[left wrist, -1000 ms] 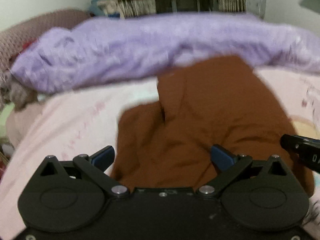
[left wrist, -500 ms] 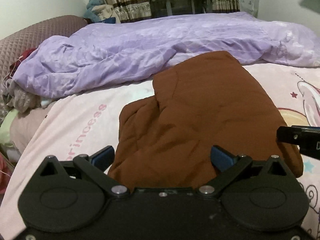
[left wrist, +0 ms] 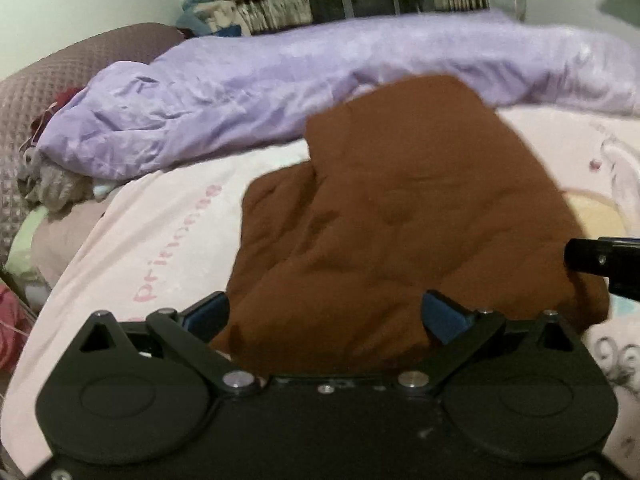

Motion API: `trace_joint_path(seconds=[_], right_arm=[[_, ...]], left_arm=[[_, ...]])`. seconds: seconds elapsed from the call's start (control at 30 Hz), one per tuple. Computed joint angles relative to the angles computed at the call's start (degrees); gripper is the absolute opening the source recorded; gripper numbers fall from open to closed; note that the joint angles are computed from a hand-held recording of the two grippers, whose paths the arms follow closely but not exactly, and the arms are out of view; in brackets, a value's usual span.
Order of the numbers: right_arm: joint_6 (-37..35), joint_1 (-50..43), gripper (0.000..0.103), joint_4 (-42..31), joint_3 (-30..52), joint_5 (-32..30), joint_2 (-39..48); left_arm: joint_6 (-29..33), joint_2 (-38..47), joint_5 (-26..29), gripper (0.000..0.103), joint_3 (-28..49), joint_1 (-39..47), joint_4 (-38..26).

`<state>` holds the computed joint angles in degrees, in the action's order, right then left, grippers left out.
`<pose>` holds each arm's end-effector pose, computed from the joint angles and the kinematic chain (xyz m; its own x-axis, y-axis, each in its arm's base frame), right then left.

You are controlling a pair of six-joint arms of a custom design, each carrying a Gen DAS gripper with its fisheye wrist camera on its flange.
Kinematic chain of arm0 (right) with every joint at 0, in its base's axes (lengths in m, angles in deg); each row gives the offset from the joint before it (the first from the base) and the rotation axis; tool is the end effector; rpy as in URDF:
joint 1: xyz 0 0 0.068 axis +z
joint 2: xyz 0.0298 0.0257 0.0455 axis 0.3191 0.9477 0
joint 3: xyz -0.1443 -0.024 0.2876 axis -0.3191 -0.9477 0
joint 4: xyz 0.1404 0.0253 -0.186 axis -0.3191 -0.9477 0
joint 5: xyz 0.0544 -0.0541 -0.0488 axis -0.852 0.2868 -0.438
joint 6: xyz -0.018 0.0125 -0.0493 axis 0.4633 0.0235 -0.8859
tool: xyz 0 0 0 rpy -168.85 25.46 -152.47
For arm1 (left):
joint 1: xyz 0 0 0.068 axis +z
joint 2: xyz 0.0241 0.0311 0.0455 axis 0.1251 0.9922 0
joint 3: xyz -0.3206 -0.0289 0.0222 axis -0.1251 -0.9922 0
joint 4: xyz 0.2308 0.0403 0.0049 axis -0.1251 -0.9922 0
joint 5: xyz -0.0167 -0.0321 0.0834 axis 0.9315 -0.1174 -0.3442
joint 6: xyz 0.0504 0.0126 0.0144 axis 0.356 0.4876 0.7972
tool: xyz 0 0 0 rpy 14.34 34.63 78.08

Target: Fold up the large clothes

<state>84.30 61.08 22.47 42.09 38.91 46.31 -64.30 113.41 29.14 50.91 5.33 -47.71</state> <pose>0.2501 0.2054 0.1354 -0.6182 0.2411 -0.7481 0.1117 0.9691 0.2200 0.3564 -0.0098 0.1260 -0.6366 0.2056 -0.7433 0.1157 0.9784 0.1716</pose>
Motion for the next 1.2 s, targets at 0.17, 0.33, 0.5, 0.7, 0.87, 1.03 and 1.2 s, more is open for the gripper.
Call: trace_joint_path(seconds=[0.17,0.33,0.5,0.7,0.87,1.03,1.2], right_arm=[[-0.24,-0.66,0.033,-0.17,-1.5,0.38,-0.17],[2.33,-6.26,0.059,14.38,-5.52,-6.34,10.07],[2.3,-5.2,0.044,13.49,-9.39,-6.29,3.43],[0.94,-2.53,0.038,12.89,-10.1,-5.28,2.7],[1.52,-4.62,0.054,18.08,-9.36,-6.87,9.22],[-3.22,-5.36,0.059,19.97,-12.76,-9.05,4.57],[-3.48,-7.94,0.079,23.27,-16.8,-11.4,-0.12]], left_arm=[[-0.53,4.3,0.07,0.103,2.65,1.38,-1.39],[-1.49,8.89,0.23,0.103,5.82,1.51,-2.63],[-0.75,2.26,-0.05,0.103,0.27,1.73,-0.18],[-3.2,2.96,1.55,0.103,0.62,6.6,-0.12],[-1.24,9.04,1.22,0.103,5.1,6.54,-4.33],[-0.33,1.87,0.21,0.103,0.96,6.3,-2.61],[-0.05,-4.98,8.81,0.103,-1.71,10.44,-4.07]])
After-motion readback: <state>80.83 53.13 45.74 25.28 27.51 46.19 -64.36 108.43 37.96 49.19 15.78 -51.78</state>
